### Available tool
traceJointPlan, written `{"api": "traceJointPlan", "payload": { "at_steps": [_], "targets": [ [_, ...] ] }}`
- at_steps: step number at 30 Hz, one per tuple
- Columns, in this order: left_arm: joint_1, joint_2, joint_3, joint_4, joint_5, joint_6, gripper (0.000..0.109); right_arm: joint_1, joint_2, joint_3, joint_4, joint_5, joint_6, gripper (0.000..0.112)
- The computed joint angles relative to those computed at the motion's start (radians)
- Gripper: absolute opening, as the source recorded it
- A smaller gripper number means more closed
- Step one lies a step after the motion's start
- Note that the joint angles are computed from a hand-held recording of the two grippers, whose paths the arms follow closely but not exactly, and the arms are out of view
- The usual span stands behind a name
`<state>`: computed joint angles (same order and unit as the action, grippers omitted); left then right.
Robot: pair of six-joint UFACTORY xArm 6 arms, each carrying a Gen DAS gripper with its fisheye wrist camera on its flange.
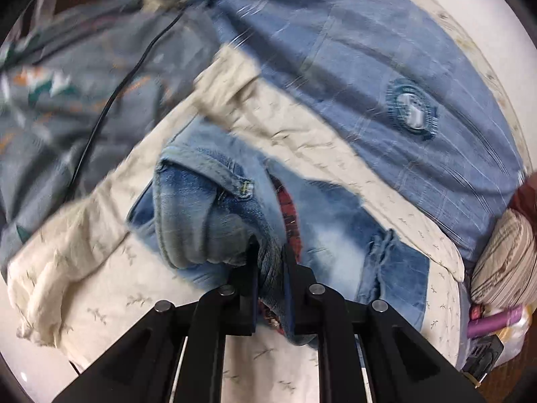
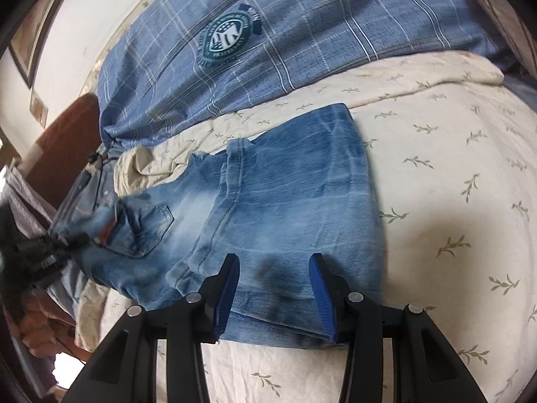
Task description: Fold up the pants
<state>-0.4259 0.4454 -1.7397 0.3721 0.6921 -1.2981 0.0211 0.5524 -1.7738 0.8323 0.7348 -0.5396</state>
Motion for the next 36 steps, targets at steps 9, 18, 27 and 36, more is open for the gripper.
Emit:
{"api": "traceJointPlan", "payload": {
  "at_steps": [9, 18, 27, 36],
  "targets": [
    [0.046, -0.1, 0.291, -0.266, -0.226, 0.04, 0.036, -0.005, 0.02, -0.025, 0.016, 0.021, 0.023, 0.047],
    [0.045, -0.071, 0.279, -0.398, -0.218, 0.107, 0.082, 0.012, 0.013, -0.01, -0.017, -0.016, 0.013, 0.047],
    [0.087, -0.1, 0.362, -0.417, -0.343, 0.113, 0.081, 0.025, 0.017, -0.015, -0.023, -0.015, 0.004, 0.047],
    [0.091, -0.069, 0.308, -0.402, -0.365, 0.161, 0.053, 0.045, 0.003, 0.015, -0.061, -0.064, -0.014, 0.047]
  ]
}}
